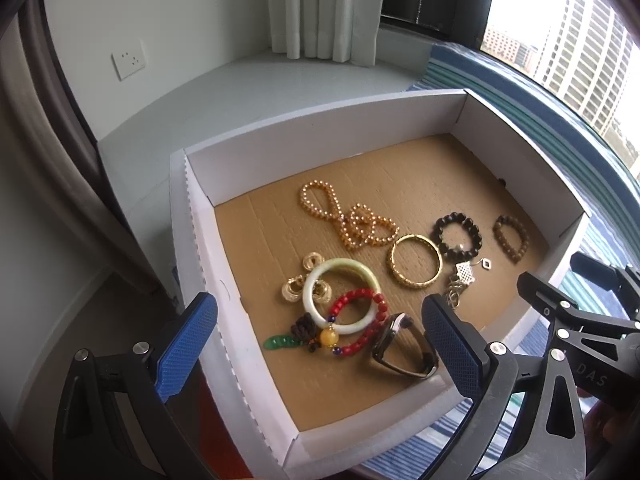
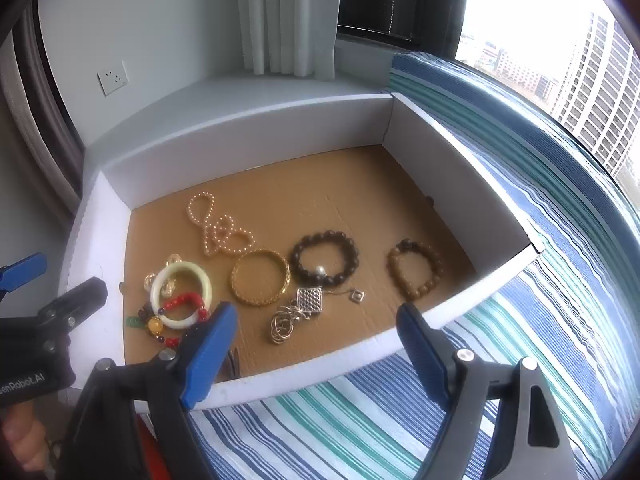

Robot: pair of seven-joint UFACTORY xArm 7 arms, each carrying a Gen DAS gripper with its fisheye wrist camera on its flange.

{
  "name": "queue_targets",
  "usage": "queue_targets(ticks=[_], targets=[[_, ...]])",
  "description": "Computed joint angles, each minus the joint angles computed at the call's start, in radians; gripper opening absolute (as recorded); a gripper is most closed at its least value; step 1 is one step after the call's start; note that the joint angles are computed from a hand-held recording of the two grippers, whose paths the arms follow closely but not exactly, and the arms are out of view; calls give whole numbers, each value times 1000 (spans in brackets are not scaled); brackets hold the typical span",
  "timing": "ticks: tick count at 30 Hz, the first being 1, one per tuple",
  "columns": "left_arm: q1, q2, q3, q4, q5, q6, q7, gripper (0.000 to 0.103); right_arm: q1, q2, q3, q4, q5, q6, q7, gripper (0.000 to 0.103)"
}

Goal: Organize jewelry

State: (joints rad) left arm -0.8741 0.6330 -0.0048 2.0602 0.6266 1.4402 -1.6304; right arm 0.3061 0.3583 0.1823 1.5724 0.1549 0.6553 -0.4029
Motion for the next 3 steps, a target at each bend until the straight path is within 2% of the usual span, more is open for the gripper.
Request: queue_targets(ticks=[3], targets=[[-8,13,3,17,6,11,3,102,2,-1,-1,-6,-4,-5,1,83]])
